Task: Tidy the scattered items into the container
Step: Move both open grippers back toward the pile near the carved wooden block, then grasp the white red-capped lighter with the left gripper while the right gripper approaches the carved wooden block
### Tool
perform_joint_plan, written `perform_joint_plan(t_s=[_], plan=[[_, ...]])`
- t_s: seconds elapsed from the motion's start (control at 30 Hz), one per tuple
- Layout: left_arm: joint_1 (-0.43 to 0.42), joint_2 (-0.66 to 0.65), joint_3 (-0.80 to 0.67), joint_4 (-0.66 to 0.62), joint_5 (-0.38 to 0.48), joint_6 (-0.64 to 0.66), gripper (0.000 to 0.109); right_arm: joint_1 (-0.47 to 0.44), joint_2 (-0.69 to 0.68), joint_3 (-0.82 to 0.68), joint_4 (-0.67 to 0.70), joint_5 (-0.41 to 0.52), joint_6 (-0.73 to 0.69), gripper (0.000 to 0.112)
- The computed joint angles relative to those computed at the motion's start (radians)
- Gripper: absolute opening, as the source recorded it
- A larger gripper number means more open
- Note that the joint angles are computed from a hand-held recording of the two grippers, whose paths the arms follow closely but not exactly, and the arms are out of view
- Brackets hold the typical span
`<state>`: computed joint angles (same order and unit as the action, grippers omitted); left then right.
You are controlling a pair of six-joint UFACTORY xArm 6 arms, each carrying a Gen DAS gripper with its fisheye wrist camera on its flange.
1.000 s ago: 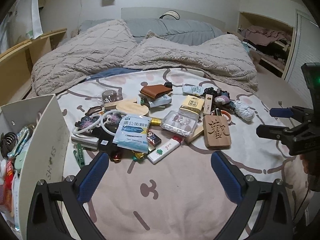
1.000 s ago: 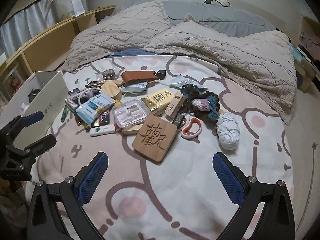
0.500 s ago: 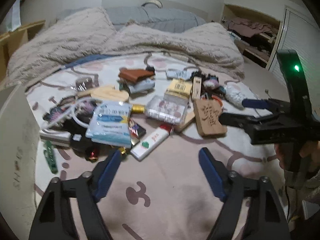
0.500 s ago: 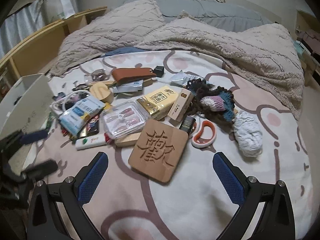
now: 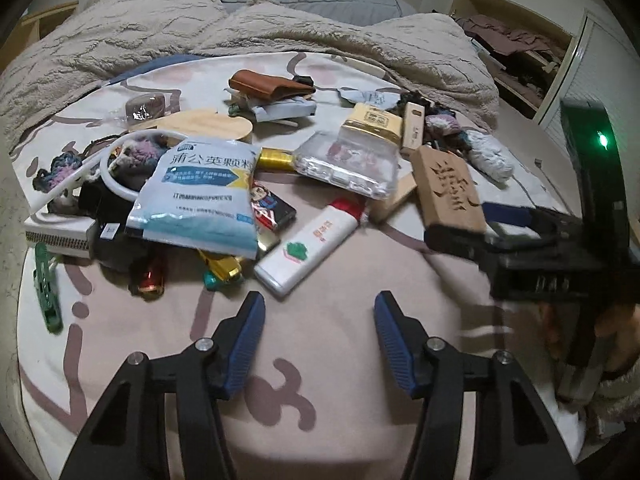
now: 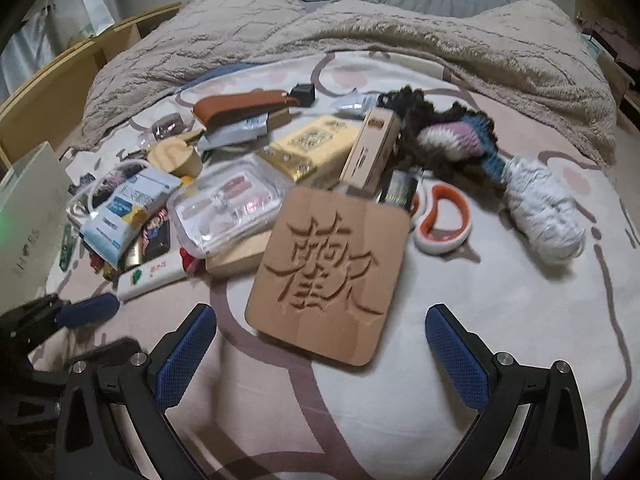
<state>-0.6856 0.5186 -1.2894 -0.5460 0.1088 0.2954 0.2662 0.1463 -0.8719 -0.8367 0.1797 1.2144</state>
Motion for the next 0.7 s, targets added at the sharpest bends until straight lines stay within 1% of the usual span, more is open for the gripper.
perform_joint_plan(t_s=[0.13,0.23,0.33,0.4,0.47,0.53,0.57,0.63,0.7], plan=[[0.010,0.031,-0.041,-0.020,0.010,0.021,0.057,0.008,0.013,-0.014,-0.132,0.025,0.121,0.103],[0.015,0.054,-0.078,-0.051,0.029,0.060,0.057,-0.008,0.021,-0.013,-0.182,-0.003,0.179,0.103],[0.017,0.070,-0.102,-0.067,0.032,0.089,0.057,-0.025,0.024,-0.007,-0.206,-0.035,0.205,0.103],[0.014,0.074,-0.101,-0.059,0.020,0.092,0.057,-0.030,0.027,-0.007,-0.211,-0.047,0.213,0.103],[0.009,0.072,-0.096,-0.084,0.008,0.121,0.057,-0.030,0.032,-0.009,-0.213,-0.049,0.215,0.103],[0.004,0.069,-0.093,-0.123,0.001,0.161,0.052,-0.025,0.036,-0.015,-0.223,-0.036,0.221,0.103],[0.001,0.067,-0.091,-0.143,-0.003,0.181,0.046,-0.026,0.037,-0.016,-0.227,-0.038,0.224,0.103],[-0.010,0.060,-0.081,-0.187,-0.014,0.231,0.042,-0.037,0.036,-0.012,-0.263,-0.060,0.262,0.103],[-0.023,0.053,-0.068,-0.217,-0.027,0.275,0.040,-0.061,0.032,-0.010,-0.380,-0.106,0.383,0.103]])
